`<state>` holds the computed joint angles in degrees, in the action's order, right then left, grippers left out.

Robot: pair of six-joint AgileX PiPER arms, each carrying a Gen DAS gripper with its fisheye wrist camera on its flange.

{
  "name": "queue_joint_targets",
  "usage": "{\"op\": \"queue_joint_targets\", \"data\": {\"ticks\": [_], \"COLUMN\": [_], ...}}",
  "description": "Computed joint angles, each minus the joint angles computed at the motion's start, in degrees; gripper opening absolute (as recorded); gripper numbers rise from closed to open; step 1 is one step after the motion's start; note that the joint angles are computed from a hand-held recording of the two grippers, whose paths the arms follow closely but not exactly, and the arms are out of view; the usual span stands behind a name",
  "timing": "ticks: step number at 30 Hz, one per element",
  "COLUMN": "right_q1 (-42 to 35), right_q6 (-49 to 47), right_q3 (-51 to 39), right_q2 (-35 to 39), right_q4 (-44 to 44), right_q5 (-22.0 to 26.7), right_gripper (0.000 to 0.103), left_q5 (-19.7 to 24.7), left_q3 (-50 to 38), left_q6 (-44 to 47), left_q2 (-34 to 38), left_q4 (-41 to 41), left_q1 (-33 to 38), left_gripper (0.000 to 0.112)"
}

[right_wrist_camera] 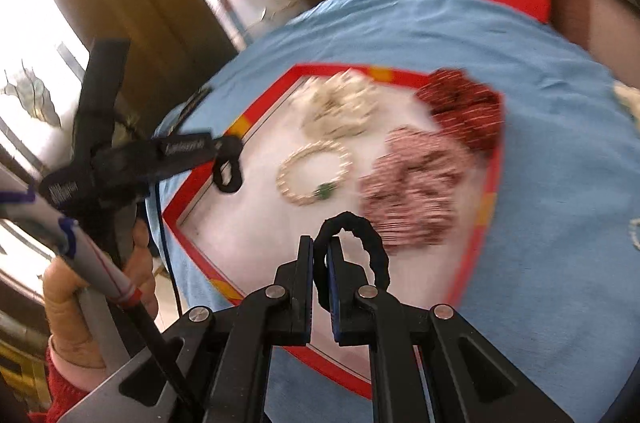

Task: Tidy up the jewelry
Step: 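Carry the black scrunchie into the tray and open the right tool, then move the left tool toward the white bead bracelet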

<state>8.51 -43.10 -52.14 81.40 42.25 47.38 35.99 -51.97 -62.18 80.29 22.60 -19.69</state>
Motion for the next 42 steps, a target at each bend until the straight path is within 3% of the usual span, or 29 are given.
{"op": "queue_joint_targets", "data": {"ticks": [3,7,9,12,16,21,26,29,33,36,42], "right_q1": [4.06,8.06,8.61,7.94,5.17,-5.60,-23.74,-37.62,-52.65,-59.38,-63.39], "right_q6": [2.88,7.18,8.45,8.45,7.02,1.64,-6.31,-12.52,-17.72,-18.84,-16.20], "right_q3": [-0.43,-0.78,-0.88,-0.52,0.17,2.42,4.09,3.36,0.03,-4.88,-16.79], "right_q2": [1.74,2.38,2.34,1.05,-2.43,-8.72,-12.38,-10.80,-5.00,0.07,10.72], "right_q4": [-1.98,-5.53,-6.70,-7.09,-7.56,-5.96,-4.74,-4.17,-5.59,-6.45,-6.83], "right_q5": [-2.59,-5.64,-5.77,-5.45,-4.05,1.55,8.35,12.57,13.56,13.35,12.91], "right_gripper": [0.007,0.008,0.017,0.029,0.031,0.038,0.038,0.039,0.039,0.039,0.040], "left_q5": [-2.53,-2.49,-3.53,-4.61,-5.55,-5.80,-2.00,0.65,1.82,2.17,3.98], "left_q3": [0.74,0.87,1.70,2.31,2.68,1.16,-4.28,-8.88,-16.00,-21.26,-30.99], "left_q6": [4.73,3.12,2.91,1.64,-1.59,-8.70,-17.12,-19.25,-14.62,-10.02,-2.89], "left_q2": [0.15,-0.41,-1.81,-3.39,-5.21,-5.60,-1.87,2.10,8.90,14.45,24.26], "left_q4": [-5.30,-4.26,-4.19,-3.37,-0.79,6.53,17.36,20.11,17.36,13.63,6.41], "left_q1": [2.97,3.25,3.48,3.03,0.78,-7.46,-19.89,-26.60,-32.77,-35.61,-37.80], "left_gripper": [0.009,0.017,0.029,0.034,0.036,0.037,0.046,0.050,0.050,0.050,0.050]}}
